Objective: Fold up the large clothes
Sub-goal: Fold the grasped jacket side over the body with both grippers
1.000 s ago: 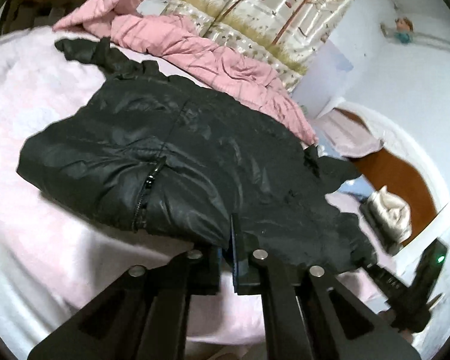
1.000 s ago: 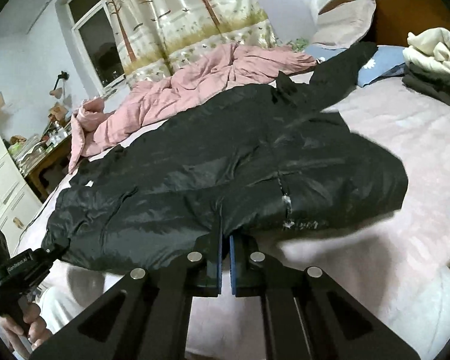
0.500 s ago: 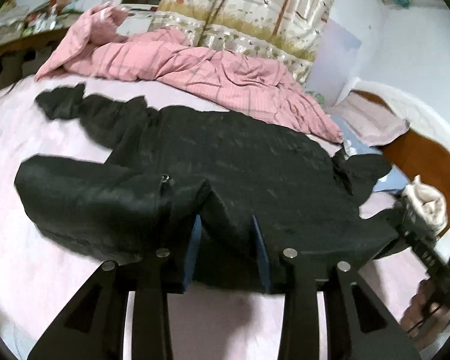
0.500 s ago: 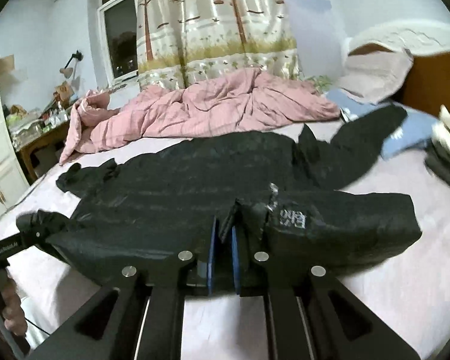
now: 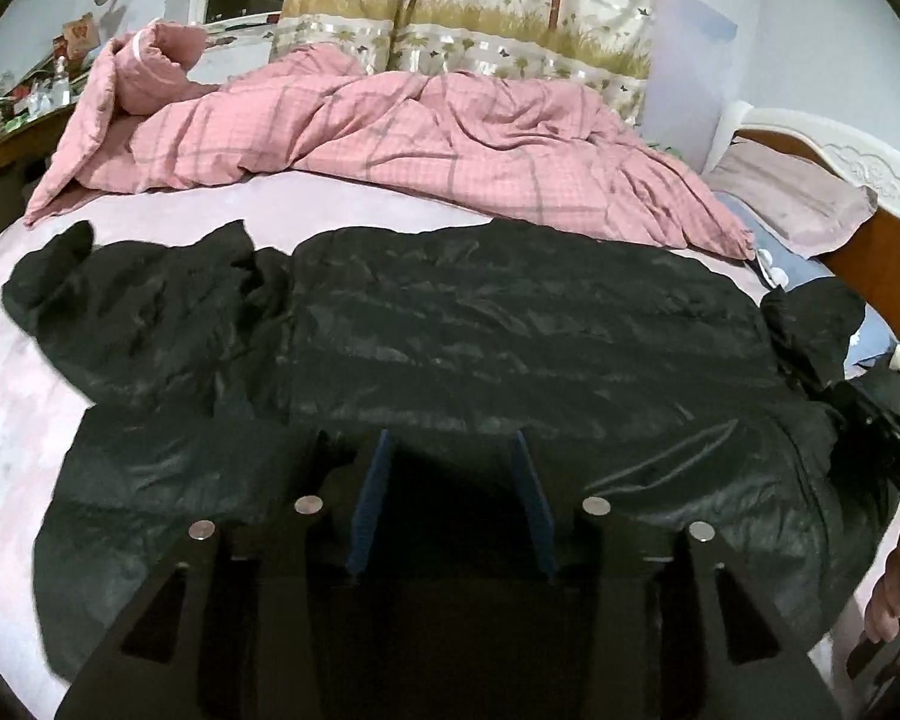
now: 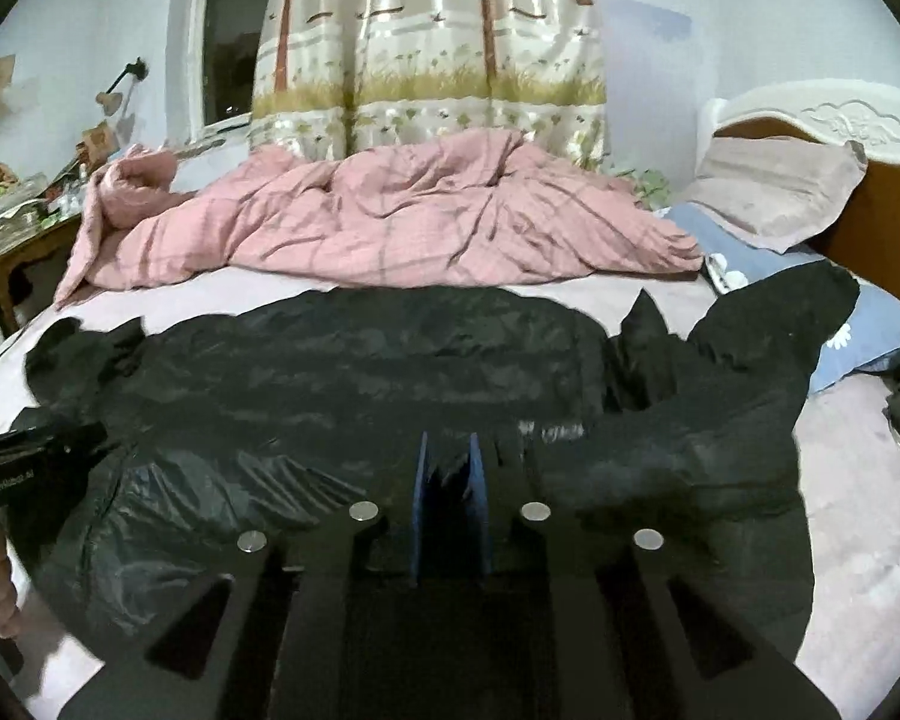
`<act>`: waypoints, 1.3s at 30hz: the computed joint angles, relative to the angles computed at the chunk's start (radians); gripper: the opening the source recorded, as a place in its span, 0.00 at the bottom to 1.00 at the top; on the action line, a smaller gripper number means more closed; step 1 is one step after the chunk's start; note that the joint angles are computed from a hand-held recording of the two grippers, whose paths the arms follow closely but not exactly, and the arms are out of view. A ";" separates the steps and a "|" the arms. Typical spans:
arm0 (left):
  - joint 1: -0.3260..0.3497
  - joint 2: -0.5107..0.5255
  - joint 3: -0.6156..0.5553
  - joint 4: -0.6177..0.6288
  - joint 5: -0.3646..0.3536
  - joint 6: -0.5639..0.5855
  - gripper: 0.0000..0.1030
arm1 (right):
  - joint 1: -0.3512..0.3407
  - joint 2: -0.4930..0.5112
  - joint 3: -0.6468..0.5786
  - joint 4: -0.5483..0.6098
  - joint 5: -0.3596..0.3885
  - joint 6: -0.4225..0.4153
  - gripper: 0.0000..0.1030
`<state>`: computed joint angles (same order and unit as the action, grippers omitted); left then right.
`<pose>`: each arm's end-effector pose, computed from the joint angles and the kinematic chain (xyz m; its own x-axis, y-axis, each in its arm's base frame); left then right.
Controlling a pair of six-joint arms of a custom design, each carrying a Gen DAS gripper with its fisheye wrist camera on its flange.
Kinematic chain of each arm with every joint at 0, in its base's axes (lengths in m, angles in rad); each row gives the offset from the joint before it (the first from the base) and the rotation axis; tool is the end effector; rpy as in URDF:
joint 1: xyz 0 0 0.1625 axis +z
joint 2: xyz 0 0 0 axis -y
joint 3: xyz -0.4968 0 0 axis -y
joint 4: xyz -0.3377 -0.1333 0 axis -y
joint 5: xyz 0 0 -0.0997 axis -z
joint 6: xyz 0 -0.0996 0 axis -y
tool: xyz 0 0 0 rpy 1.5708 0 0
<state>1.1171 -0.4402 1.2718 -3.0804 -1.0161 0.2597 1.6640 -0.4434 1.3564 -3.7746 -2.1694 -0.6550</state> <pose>-0.1870 -0.8074 0.1212 -0.7907 0.2529 -0.5575 0.5633 0.6571 -0.5009 0.1477 -0.7514 0.1815 -0.6766 0.1990 0.7089 -0.5522 0.4998 -0.6673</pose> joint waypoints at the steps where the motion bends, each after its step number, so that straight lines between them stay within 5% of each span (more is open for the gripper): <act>1: 0.003 0.008 -0.011 -0.006 -0.002 0.015 0.43 | -0.006 0.006 -0.017 0.012 -0.006 -0.005 0.25; 5: 0.000 0.010 0.007 -0.092 -0.017 0.081 0.54 | -0.022 0.000 -0.019 0.005 -0.011 0.019 0.62; 11: -0.038 -0.052 0.197 -0.421 -0.067 0.256 0.84 | -0.040 -0.093 0.190 -0.204 0.103 0.033 0.79; 17: -0.039 -0.093 0.277 -0.413 -0.077 0.246 0.91 | -0.053 -0.163 0.295 -0.106 0.146 0.033 0.82; 22: -0.012 -0.080 0.223 -0.231 -0.043 0.140 0.91 | -0.062 -0.135 0.236 0.046 0.041 0.061 0.82; 26: 0.008 -0.065 0.178 -0.103 -0.023 0.074 0.91 | -0.085 -0.142 0.235 0.126 0.048 0.118 0.82; 31: 0.014 -0.047 0.164 -0.074 -0.003 0.073 0.91 | -0.096 -0.139 0.211 0.217 0.020 0.168 0.82; 39: 0.001 -0.013 0.135 -0.034 0.090 0.101 0.93 | -0.081 -0.101 0.166 0.237 -0.071 0.126 0.84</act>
